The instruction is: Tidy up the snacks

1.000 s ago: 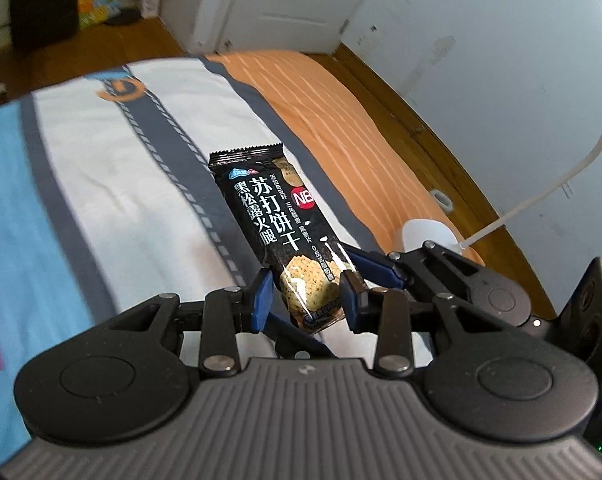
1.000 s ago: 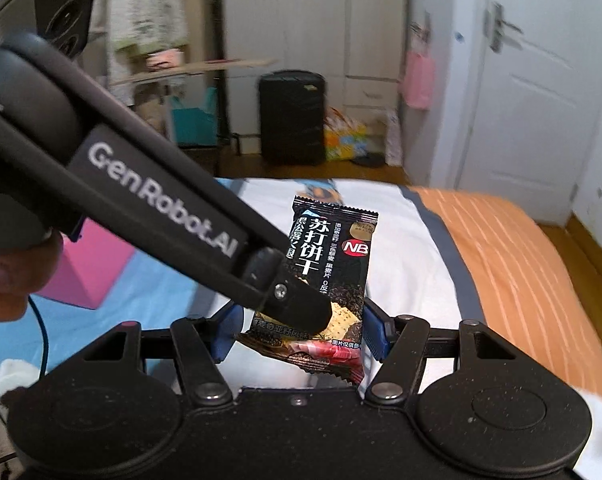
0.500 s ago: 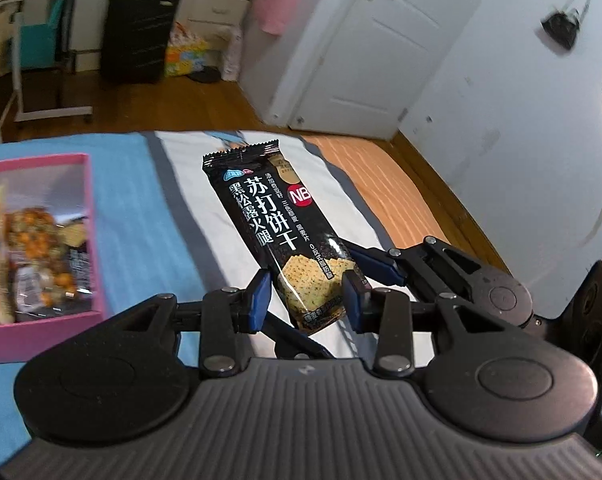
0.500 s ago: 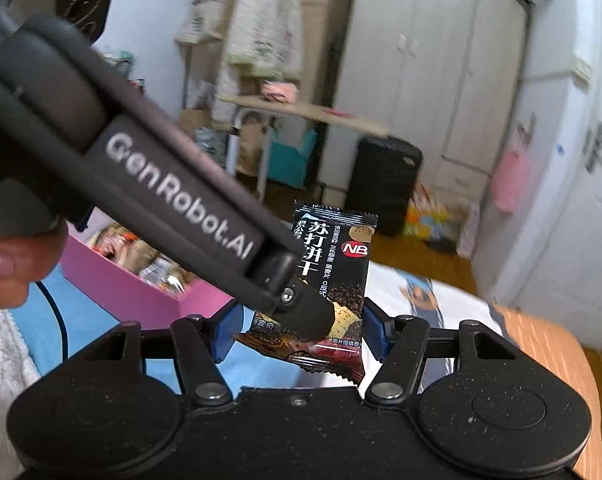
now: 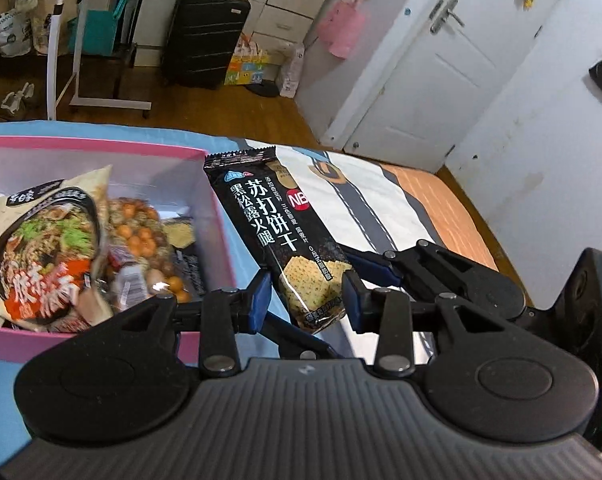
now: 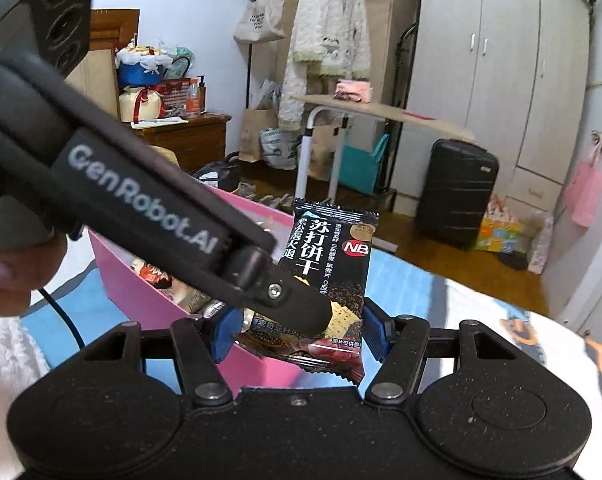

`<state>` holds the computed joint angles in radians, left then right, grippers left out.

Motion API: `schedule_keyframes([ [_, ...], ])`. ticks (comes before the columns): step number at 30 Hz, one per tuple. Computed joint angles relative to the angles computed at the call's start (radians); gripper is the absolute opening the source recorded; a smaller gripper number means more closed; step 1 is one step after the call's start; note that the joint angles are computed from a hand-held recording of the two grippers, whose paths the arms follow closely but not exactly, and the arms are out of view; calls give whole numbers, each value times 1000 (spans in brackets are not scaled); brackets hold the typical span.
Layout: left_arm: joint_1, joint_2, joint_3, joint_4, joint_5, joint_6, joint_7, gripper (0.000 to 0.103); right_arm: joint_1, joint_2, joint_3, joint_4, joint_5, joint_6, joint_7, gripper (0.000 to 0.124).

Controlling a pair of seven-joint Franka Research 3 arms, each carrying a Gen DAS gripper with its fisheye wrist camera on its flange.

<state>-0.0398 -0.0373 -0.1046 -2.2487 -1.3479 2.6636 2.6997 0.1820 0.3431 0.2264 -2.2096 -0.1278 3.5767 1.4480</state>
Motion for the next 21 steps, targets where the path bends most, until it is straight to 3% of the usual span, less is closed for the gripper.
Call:
schedule_keyframes([
  [3, 26, 35, 15, 21, -41, -26, 25, 36, 3, 37, 17, 43, -11, -16, 5, 68],
  [6, 43, 65, 11, 35, -92, -16, 111, 36, 103, 64, -51, 86, 78, -34, -87, 68],
  [12, 59, 140, -20, 87, -57, 59, 99, 36, 206, 103, -109, 166, 241, -125, -190, 68],
  [14, 59, 161, -33, 105, -35, 91, 85, 37, 194, 120, -93, 195, 269, -149, -196, 69],
  [17, 56, 189, -53, 123, 3, 161, 42, 41, 115, 163, -15, 245, 264, -175, -181, 75],
  [21, 65, 217, -75, 136, 98, 199, -63, 42, 53, 174, 44, 236, 240, -164, -181, 80],
])
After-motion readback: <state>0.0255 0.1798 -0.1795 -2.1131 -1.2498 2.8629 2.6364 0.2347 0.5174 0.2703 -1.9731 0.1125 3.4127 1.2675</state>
